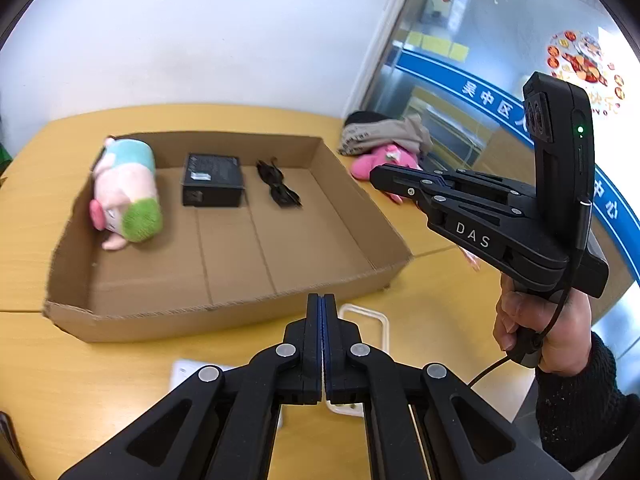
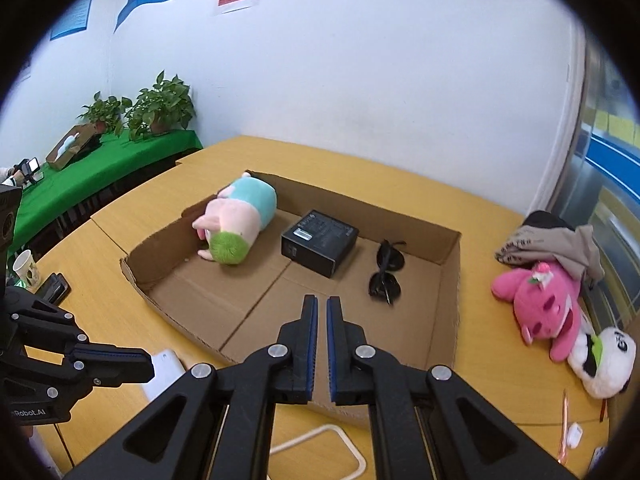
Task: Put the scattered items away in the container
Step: 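Close the right gripper on the phone case rim and lift it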
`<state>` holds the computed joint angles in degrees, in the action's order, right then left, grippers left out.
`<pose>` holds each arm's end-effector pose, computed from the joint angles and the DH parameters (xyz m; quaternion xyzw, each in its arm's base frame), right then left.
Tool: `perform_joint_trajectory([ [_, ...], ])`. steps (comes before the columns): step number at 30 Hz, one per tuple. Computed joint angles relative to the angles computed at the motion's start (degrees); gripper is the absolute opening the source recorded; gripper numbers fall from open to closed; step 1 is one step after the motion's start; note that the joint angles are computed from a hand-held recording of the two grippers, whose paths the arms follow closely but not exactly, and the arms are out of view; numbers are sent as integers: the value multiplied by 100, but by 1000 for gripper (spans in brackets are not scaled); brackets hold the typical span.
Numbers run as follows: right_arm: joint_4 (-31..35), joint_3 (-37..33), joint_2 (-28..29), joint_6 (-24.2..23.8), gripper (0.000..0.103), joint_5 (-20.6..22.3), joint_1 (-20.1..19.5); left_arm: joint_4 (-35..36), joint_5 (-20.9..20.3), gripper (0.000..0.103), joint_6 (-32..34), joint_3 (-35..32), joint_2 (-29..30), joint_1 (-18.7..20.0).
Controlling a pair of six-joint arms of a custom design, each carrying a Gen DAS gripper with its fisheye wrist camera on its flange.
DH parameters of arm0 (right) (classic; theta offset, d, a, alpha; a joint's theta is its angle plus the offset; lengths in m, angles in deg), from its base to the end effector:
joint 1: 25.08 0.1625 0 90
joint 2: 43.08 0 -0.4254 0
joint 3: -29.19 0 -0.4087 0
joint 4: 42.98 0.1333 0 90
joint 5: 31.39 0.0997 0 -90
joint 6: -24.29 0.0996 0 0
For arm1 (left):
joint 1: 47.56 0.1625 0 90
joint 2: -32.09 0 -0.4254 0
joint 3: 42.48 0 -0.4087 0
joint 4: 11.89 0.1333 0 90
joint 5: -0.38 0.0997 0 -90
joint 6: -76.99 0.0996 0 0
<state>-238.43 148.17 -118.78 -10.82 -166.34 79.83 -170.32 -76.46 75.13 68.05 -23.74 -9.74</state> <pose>0.1924 -0.4781 0.3498 0.1557 -0.8006 0.4123 0.4060 -0.3743 -0.4880 0.1104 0.4069 0.8985 -0.1575 0.0474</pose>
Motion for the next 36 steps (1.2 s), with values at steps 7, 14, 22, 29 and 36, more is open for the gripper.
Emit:
perform_joint_trajectory([
  [7, 277, -427, 246, -13, 4, 112, 115, -19, 46, 0, 47, 2, -242, 168],
  [14, 907, 146, -326, 851, 22, 271, -392, 364, 6, 4, 42, 38, -87, 232],
  [22, 1571, 1316, -1202, 2457, 56, 616, -1558, 1052, -725, 41, -76, -123, 668, 221],
  [29, 1254, 1637, -917, 2594, 56, 348, -1743, 1415, -525, 48, -161, -252, 1251, 97],
  [36, 763, 1670, -683, 2281, 26, -6, -1606, 1610, -652, 7, -261, -336, 1260, 108],
])
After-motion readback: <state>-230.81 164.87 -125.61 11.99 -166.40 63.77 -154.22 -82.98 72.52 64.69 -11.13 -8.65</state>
